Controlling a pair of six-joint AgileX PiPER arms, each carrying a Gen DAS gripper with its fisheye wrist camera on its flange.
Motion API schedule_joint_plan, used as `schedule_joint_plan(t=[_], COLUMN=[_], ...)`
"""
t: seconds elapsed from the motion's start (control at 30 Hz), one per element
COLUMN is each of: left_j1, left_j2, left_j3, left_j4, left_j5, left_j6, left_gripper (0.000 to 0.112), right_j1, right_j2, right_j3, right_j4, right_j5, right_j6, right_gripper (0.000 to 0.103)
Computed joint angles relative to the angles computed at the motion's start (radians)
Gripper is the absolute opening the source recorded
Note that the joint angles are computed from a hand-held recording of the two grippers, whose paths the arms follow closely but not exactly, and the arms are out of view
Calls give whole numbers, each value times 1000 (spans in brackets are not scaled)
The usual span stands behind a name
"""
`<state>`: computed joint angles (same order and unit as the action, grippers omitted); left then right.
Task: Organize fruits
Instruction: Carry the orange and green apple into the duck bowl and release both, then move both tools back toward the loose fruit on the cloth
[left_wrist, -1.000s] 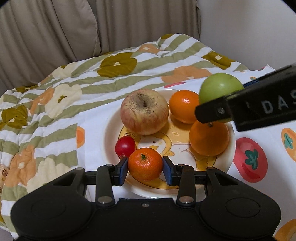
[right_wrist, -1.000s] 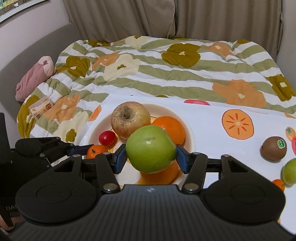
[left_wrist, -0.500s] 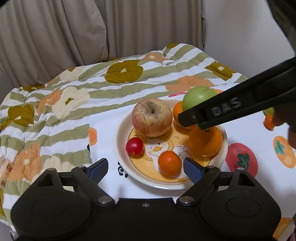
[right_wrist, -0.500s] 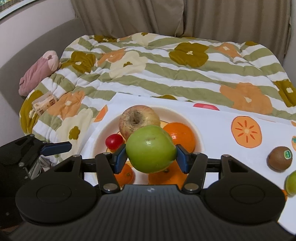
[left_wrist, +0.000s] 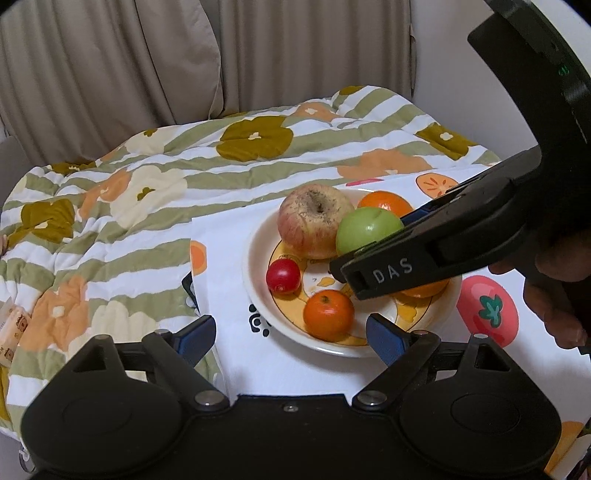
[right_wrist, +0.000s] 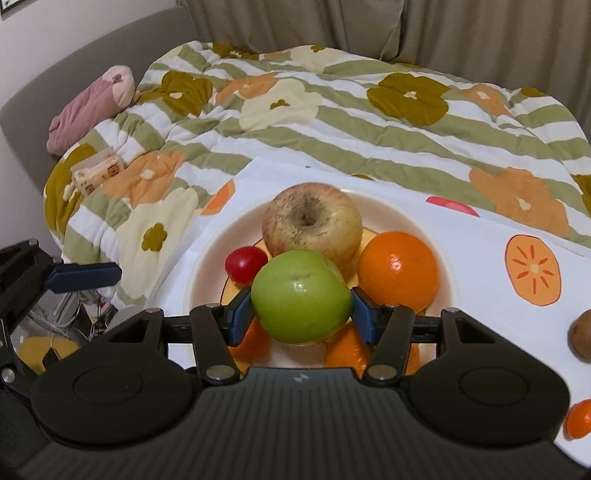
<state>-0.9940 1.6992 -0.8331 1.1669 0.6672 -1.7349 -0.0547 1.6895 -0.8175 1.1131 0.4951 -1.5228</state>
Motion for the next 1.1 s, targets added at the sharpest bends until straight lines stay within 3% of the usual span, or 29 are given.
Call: schedule_joint_plan(t=[0.1, 0.17, 0.2, 0.23, 0.73, 0.93, 1.1], left_j1=[1, -3, -3, -4, -51, -100, -162], left_j2=[-2, -3, -3, -4, -24, -43, -17], left_j3=[8, 12, 13, 13, -8, -45, -138], left_j4=[0, 1, 0, -3, -42, -88, -154], left_j5=[-3, -1, -1, 0, 67, 144, 269], left_j6=[-8, -19, -20, -20, -12, 1, 20], left_gripper=[91, 91, 91, 91, 91, 95, 97], right_j1=[8, 5, 10, 11, -70, -155, -297], right_j2=[1, -6, -9, -14, -89, -185, -232], right_j3=[16, 22, 22, 25, 22, 47, 33], right_j4=[54, 80, 78, 81, -57, -86, -105], right_j5=[-17, -7, -12, -15, 78, 139, 269], right_j6=[-62, -94, -89, -86, 106, 81, 55], right_gripper=[72, 85, 99, 103, 103, 103, 103])
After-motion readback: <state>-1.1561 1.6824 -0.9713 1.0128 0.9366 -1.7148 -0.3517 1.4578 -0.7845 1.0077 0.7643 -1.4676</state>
